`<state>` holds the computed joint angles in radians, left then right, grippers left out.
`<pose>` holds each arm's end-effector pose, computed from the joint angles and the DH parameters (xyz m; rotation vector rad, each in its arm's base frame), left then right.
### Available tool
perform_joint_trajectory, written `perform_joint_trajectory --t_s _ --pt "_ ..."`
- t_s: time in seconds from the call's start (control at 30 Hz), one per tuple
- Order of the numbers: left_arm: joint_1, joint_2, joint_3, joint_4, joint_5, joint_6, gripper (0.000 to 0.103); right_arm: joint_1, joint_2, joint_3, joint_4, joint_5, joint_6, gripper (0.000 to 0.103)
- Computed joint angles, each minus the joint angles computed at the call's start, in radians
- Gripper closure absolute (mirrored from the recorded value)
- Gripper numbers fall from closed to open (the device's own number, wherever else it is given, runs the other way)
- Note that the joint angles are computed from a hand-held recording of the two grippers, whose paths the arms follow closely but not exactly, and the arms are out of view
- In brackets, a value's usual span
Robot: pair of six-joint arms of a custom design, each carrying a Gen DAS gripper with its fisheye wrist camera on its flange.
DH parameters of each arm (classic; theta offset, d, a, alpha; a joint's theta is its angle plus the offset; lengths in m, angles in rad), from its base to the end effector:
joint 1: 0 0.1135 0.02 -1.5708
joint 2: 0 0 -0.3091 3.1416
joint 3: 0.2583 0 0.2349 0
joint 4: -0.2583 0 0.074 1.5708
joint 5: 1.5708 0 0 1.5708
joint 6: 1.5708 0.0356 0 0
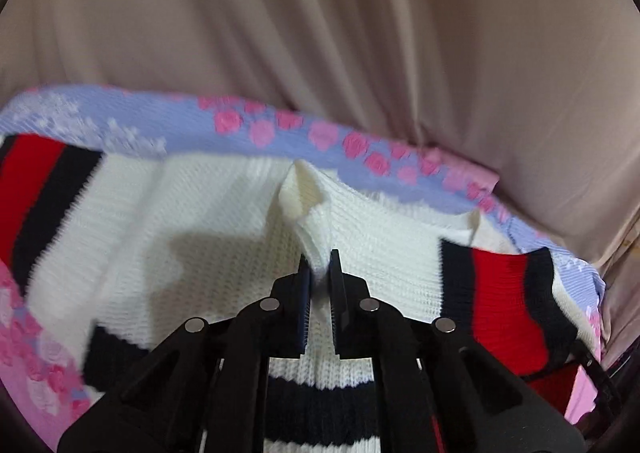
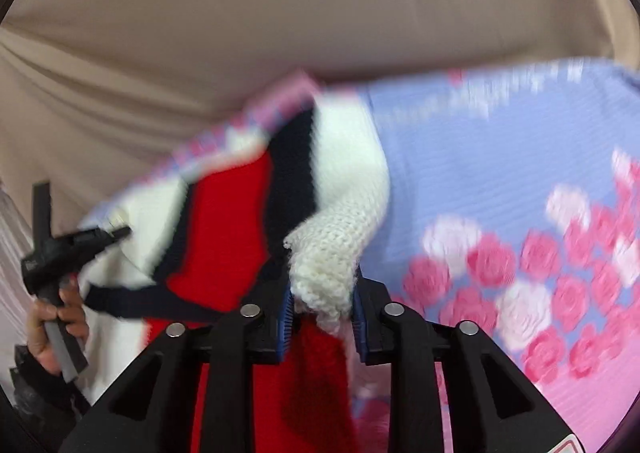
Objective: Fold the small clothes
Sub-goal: 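Fold the held sleeve across the sweater body with the right tool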
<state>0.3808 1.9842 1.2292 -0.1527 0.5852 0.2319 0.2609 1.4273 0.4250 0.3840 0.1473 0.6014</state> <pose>0.3921 0.1358 0.2029 0.0672 2.3239 -0.4241 0.2309 0.0562 0.1970 0.4550 2.1527 0.3266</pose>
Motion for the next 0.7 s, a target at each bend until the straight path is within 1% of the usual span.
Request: perform_joint_trajectory --t_s 0.03,0.07,0.1,0.13,0.17,0.2,0.23,0.3,0.33,0.37,0.4,0.43,0.47,0.5,0.53,0.57,0.6,0.63,0.67,0.7 --pt "0.005 -0.018 -0.033 0.030 -0.012 0.007 0.095 0.031 -0.015 -0.007 0.005 0.040 0.004 0.082" --pt "0.003 -0.020 -0.052 0.052 -0.041 0.012 0.095 0.028 -0.007 -0.007 -0.004 0.050 -0.006 0.082" --pt "-0.004 -0.004 -0.062 0.059 -0.072 0.027 0.095 0.011 0.047 0.015 -0.037 0.042 -0.019 0.082" --pt "-0.011 0.028 -0.047 0.031 -0.092 0.041 0.095 -0.018 0.129 0.054 -0.075 0.014 -0.028 0.082" --pt "-0.015 0.060 -0.030 -0.001 -0.108 0.037 0.096 -0.059 0.198 0.071 -0.095 -0.038 -0.020 0.082" --pt "-0.009 0.076 -0.026 -0.005 -0.109 0.035 0.096 -0.065 0.217 0.051 -0.020 -0.049 0.013 0.081" --pt "-0.009 0.083 -0.032 0.016 -0.106 0.029 0.095 -0.074 0.195 0.038 -0.012 -0.070 0.026 0.082" --pt "-0.014 0.077 -0.044 0.044 -0.115 0.030 0.095 -0.066 0.119 0.007 0.013 -0.055 0.024 0.082" --pt "-0.019 0.075 -0.046 0.046 -0.121 0.023 0.095 -0.062 0.117 0.012 0.005 -0.037 0.010 0.081" --pt "-0.026 0.078 -0.043 0.050 -0.129 0.017 0.095 -0.065 0.142 0.042 -0.040 -0.030 0.000 0.081" --pt "-0.031 0.077 -0.040 0.049 -0.135 0.012 0.094 -0.083 0.196 0.080 -0.092 -0.061 -0.021 0.081" --pt "-0.027 0.074 -0.035 0.038 -0.120 0.011 0.092 -0.071 0.200 0.069 -0.063 -0.037 -0.007 0.080" --pt "-0.015 0.069 -0.025 0.016 -0.096 0.012 0.091 -0.056 0.173 0.081 -0.116 -0.016 -0.002 0.079" --pt "0.008 0.074 -0.012 -0.001 -0.068 0.021 0.087 -0.034 0.126 0.087 -0.162 0.019 0.012 0.079" --pt "0.062 0.068 0.010 -0.052 -0.014 0.049 0.080 -0.014 0.096 0.087 -0.182 0.049 0.023 0.075" --pt "0.097 0.066 0.025 -0.077 0.009 0.061 0.073 0.033 0.037 0.098 -0.251 0.113 0.039 0.072" --pt "0.146 0.066 0.052 -0.106 0.036 0.065 0.058 0.079 0.000 0.101 -0.298 0.179 0.051 0.072" --pt "0.193 0.072 0.077 -0.120 0.058 0.066 0.046 0.134 -0.039 0.095 -0.340 0.250 0.066 0.072" --pt "0.241 0.079 0.103 -0.131 0.064 0.067 0.042 0.196 -0.077 0.093 -0.390 0.318 0.085 0.072" --pt "0.289 0.105 0.156 -0.144 0.058 0.058 0.033 0.297 -0.110 0.104 -0.461 0.402 0.133 0.071"
